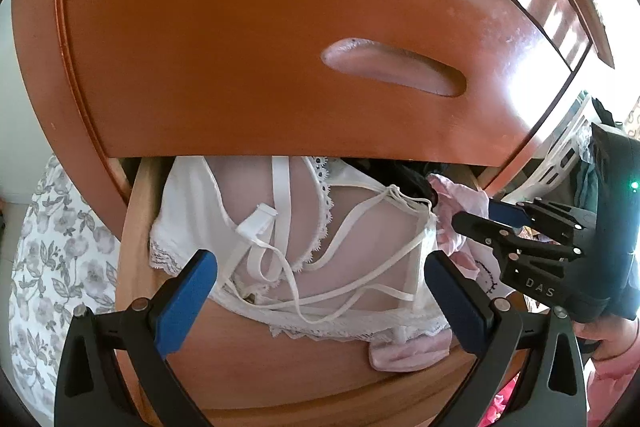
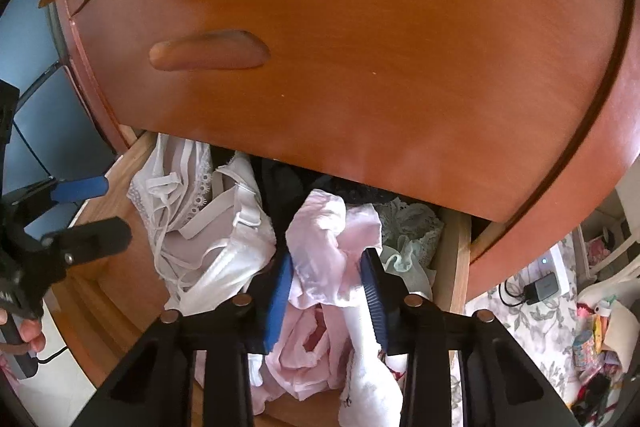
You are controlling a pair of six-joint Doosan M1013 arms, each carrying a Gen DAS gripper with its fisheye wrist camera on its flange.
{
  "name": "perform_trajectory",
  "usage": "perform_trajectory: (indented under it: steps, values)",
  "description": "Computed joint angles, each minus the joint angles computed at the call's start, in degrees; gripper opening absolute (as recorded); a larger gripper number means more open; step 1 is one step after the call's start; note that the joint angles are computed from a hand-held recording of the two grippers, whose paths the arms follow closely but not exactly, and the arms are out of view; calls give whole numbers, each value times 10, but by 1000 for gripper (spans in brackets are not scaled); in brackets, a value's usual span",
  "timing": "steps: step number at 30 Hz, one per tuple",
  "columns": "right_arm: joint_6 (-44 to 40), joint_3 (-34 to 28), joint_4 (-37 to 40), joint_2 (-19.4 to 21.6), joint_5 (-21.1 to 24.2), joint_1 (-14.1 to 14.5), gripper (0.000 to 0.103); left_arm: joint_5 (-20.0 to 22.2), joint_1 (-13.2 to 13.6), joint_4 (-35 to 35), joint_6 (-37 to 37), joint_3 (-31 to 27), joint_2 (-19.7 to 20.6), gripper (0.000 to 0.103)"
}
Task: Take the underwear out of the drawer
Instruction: 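Reach the right gripper into the drawer and grasp the pink cloth, then grasp the white lace bra with the left gripper while the right lifts the pink cloth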
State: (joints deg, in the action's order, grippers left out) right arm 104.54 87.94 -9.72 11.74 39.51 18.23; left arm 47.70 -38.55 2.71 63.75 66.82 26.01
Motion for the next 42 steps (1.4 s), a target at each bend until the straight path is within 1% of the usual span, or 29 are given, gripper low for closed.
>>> perform_trajectory:
  steps: [6,8,11,19,22,26,33,38,42]
  values:
    - [12,-9,-14,6,16,4,22,2,-4,-1,-3,-1,2,103]
    - [22,-11,-25,8,24,6,15,1,-5,-2,-4,2,0,103]
    - [29,-10,-24,7,22,3,11,1,-6,0,-7,4,0,103]
    - [20,13,14,-13,-14,-9,10,0,-4,-5,-12,18,-6,103]
    - [31,23,9,-22,-27,-8,10,1,-4,-6,-15,22,-9,103]
    - [23,35,20,-35,-44,-11,9,1,-5,-6,-18,26,-11,103]
    - [10,50,36,-55,-71,-13,8,11,-11,-3,-27,18,-10,103]
    - [13,64,44,-76,-106,-17,8,19,-16,1,-25,8,-6,103]
    - [42,76,6,-97,-146,-17,8,27,-20,4,-24,-4,1,103]
